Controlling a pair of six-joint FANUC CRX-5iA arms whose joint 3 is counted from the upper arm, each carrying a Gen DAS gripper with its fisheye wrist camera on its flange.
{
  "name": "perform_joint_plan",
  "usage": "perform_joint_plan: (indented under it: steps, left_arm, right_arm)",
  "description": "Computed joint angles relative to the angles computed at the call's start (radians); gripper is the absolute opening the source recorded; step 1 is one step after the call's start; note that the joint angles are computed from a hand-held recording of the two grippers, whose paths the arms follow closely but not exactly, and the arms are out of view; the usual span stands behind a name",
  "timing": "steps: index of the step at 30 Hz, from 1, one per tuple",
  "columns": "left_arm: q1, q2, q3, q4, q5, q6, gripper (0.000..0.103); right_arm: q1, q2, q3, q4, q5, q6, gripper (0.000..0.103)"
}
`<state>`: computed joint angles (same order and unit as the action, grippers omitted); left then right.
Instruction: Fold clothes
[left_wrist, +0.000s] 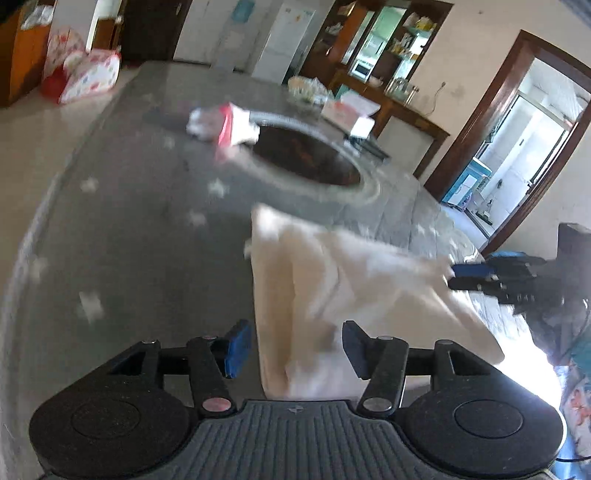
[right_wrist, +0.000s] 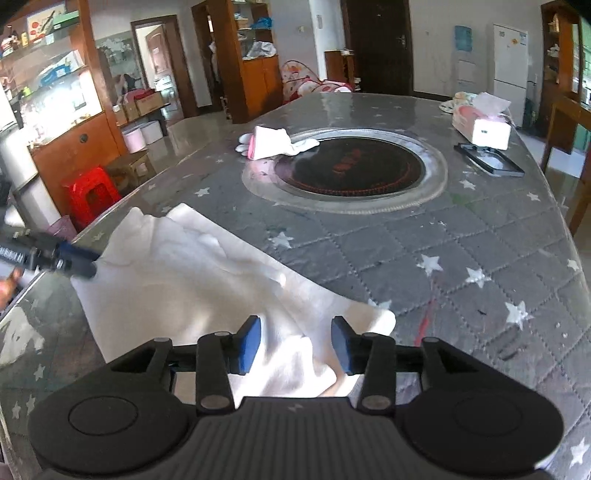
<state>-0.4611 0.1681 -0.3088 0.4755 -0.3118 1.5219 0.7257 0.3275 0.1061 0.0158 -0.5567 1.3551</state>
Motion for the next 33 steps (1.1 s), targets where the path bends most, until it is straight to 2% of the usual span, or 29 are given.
perform_joint_plan:
  steps: [2,4,7,8,9,11,14,16,19,20,25,30,33]
  left_arm:
    - [-0.011,-0.004,-0.005,-0.040,0.020,0.026,0.055]
    - [-0.018,-0.006,-0.025,0.026,0.026,-0.033,0.032]
    - [-0.028,-0.015,-0.052,0.087,0.028,-0.082,0.023]
    - [-0.034,-0.021,-0.070,0.131,0.031,-0.121,0.022]
    - [-0.044,-0.032,-0.102,0.222,0.035,-0.205,0.022]
    - [-0.063,-0.059,-0.154,0.336,0.029,-0.314,0.021]
    - [-0.077,-0.108,-0.204,0.359,0.004,-0.327,0.022]
    - [-0.075,-0.137,-0.213,0.296,-0.018,-0.274,0.031]
    - [-0.056,-0.169,-0.182,0.096,-0.044,-0.081,0.033]
    - [-0.052,-0.177,-0.177,0.064,-0.040,-0.043,0.033]
    - [-0.040,-0.175,-0.172,0.122,0.032,-0.024,0.044]
    - [-0.026,-0.090,-0.090,0.135,0.021,-0.009,0.044]
    - [-0.021,-0.052,-0.063,0.158,0.007,-0.029,0.038]
  right_arm:
    - [-0.002,0.003,0.002,-0.006,-0.011,-0.007,0.043]
    - [-0.004,0.008,0.012,-0.021,-0.032,0.007,0.044]
    - [-0.002,0.009,0.011,-0.026,-0.040,0.022,0.044]
    - [-0.001,0.008,0.011,-0.029,-0.043,0.028,0.044]
    - [0.000,0.007,0.010,-0.028,-0.045,0.028,0.044]
    - [-0.002,0.002,0.014,-0.046,-0.063,0.040,0.044]
    - [-0.008,-0.016,0.014,-0.113,-0.094,0.106,0.044]
    - [-0.002,-0.032,0.010,-0.144,-0.121,0.150,0.044]
    - [0.014,-0.048,-0.001,-0.133,-0.138,0.167,0.044]
    - [0.018,-0.054,-0.004,-0.131,-0.141,0.173,0.044]
    - [0.014,-0.055,0.027,-0.167,-0.134,0.215,0.044]
    - [0.005,0.007,0.121,-0.224,-0.173,0.265,0.043]
    - [0.003,0.046,0.166,-0.234,-0.198,0.271,0.042]
